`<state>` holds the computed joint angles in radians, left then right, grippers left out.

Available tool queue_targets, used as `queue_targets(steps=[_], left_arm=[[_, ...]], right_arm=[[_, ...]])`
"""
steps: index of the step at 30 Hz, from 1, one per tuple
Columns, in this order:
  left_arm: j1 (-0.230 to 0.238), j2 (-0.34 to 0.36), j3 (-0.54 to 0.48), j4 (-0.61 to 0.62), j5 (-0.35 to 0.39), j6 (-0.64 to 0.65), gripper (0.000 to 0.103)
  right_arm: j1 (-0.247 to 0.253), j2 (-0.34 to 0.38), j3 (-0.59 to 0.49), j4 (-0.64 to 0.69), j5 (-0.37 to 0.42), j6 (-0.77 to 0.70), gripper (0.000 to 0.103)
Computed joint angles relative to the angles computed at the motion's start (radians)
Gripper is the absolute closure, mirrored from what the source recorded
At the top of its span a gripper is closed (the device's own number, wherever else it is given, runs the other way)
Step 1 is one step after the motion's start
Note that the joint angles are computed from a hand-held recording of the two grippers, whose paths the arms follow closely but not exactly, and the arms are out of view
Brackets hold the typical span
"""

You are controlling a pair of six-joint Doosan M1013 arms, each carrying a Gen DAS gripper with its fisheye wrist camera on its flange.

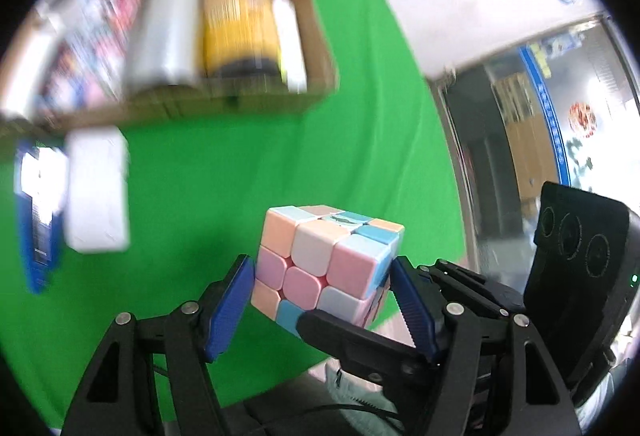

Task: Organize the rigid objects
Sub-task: 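Lift the cube with the left gripper and carry it over the box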

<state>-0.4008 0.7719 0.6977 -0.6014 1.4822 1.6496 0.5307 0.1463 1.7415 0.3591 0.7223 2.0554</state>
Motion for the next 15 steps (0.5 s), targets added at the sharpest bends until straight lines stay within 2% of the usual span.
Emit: queue_targets(steps=[4, 9, 13, 15], left_arm=[[0.026, -0.061, 0.04, 0.024, -0.123, -0.026, 0.034], [0.053, -0.106, 0.076, 0.061, -0.2, -0.066, 0.035], [0.059, -0.131, 0.103, 0.058, -0.275, -0.084, 0.035], [0.068, -0.126, 0.099, 0.04, -0.281, -0.083, 0.035]], right_arm=[[0.003, 0.014, -0.087, -0.001, -0.003, -0.125, 0.046], [0.014, 0.044, -0.181, 0.046, 0.02, -0.247, 0.046], [0.035, 0.073, -0.239, 0.019, 0.012, -0.262, 0.046], [0.041, 0.084, -0.261, -0.004, 0.021, -0.253, 0.046]])
